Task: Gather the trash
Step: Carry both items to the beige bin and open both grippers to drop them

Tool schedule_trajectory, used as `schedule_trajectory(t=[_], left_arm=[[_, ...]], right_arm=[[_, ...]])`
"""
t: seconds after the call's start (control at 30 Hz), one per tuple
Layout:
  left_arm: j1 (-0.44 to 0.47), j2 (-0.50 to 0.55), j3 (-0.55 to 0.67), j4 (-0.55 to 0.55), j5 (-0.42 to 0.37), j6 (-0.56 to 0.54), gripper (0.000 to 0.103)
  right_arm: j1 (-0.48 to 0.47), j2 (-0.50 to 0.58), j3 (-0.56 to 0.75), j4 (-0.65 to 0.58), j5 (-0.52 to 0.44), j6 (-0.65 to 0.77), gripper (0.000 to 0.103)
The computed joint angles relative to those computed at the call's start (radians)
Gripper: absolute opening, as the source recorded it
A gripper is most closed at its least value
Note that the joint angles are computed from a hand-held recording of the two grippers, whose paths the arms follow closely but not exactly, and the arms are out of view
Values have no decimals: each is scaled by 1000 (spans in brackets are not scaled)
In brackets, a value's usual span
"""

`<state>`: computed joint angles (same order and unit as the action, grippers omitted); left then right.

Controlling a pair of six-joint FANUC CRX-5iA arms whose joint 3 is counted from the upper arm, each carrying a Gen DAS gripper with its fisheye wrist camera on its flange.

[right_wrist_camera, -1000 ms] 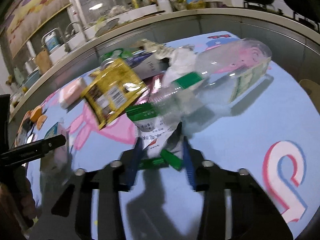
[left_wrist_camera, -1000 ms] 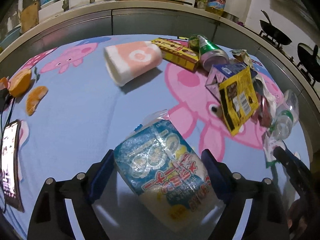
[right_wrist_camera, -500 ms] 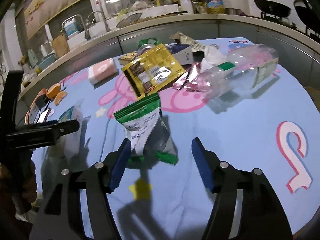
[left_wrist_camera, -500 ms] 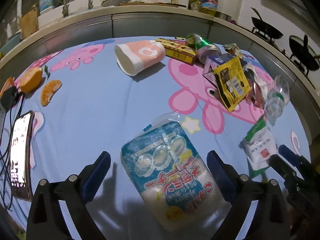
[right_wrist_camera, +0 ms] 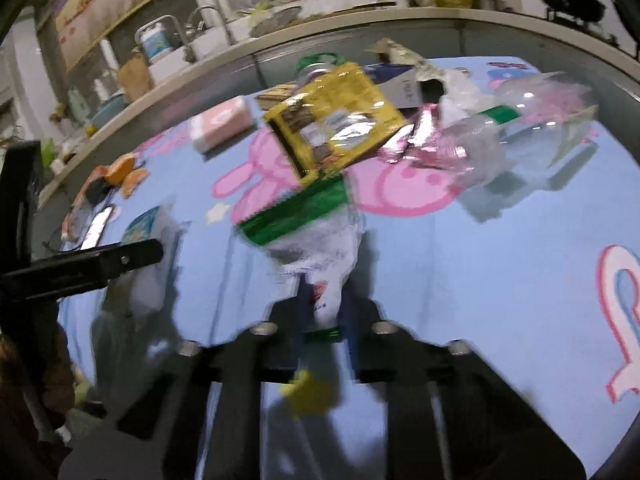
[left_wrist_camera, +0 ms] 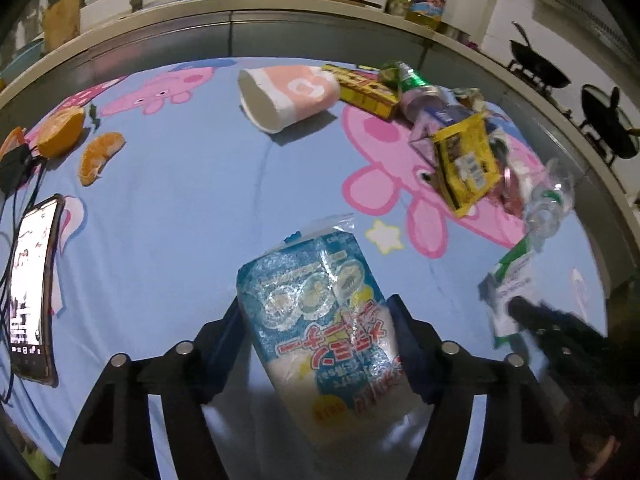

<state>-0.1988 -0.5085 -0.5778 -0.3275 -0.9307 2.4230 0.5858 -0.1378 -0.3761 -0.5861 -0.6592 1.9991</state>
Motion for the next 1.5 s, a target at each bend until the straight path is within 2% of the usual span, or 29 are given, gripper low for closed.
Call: schedule_trajectory(t=[0.1,0.17,0.27,0.37,0.5,0.67,0.77,0.83,0.93,1.0,1.07,1.1,1.13,1.17,1.37,1.5], left_arm=[[11,-32,0,45,37,-51,67],[17,-37,11,86,69,-102,67],[-12,12,68,114,109,-168,67],[-55,114,154,156,163,-263,67],[-96,316,282,344,275,-484,67],[-178,625,551,533,310,-728,68],[-200,815,718,692,276,-869,71],[-218,937,854,742,220,-897,72],[-236,1082,1047,722,129,-848,74],[-242,1152,1149,680,83,-799,84],[-246,1204,1226,637,59,-741,87],[-244,1213,1242,630,48,-731,87],[-242,1236,1284,609,19,-703,87],[-240,1244,1302,594,3,-675,87],[-217,1088,1069,637,143,-707,87],[-182,893,782,758,307,-826,87]], right_arm=[[-25,-28,-4,-44,2,36,6],[-78,-43,9,-110,-16,76,6],[-161,-62,21,-162,-16,104,6],[-259,-58,39,-198,-12,112,6],[-423,-29,78,-267,-6,142,6],[-605,50,143,-295,52,132,6],[-667,124,193,-244,99,79,6],[-688,167,223,-213,105,51,7],[-695,237,268,-146,121,1,9],[-689,269,289,-120,129,-21,10],[-685,296,306,-100,133,-45,23],[-678,308,310,-79,144,-75,40],[-682,308,306,-84,150,-75,51],[-686,312,308,-97,160,-78,52],[-706,273,279,-174,169,-43,52],[-722,218,243,-237,155,-8,52]])
